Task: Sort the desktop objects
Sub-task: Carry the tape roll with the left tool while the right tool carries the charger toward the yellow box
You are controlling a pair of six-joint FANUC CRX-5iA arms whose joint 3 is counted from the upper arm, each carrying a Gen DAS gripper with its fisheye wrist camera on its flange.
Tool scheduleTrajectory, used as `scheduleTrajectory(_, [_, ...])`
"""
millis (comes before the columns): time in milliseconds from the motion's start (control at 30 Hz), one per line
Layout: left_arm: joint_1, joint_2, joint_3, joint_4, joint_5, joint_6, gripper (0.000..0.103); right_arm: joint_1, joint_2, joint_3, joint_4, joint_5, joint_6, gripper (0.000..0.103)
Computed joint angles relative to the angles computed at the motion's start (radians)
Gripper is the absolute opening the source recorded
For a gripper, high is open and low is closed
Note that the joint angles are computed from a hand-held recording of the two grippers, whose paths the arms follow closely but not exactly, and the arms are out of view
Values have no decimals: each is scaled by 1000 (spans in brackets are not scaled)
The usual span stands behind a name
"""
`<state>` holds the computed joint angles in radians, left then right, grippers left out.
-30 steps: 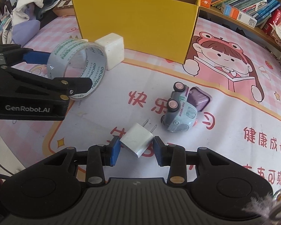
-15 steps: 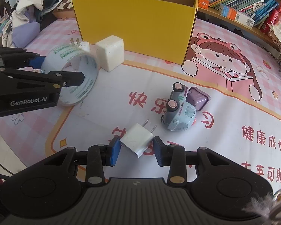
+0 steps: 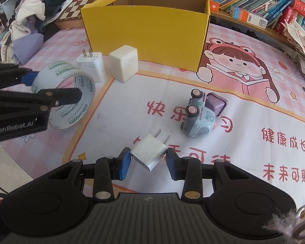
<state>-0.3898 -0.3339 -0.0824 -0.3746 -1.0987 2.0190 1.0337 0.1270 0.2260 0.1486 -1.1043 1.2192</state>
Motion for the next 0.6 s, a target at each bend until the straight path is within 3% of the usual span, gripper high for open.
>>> scheduleTrajectory(600, [49, -131, -72, 47, 10, -40, 43, 75, -6, 14, 75, -31, -119, 36])
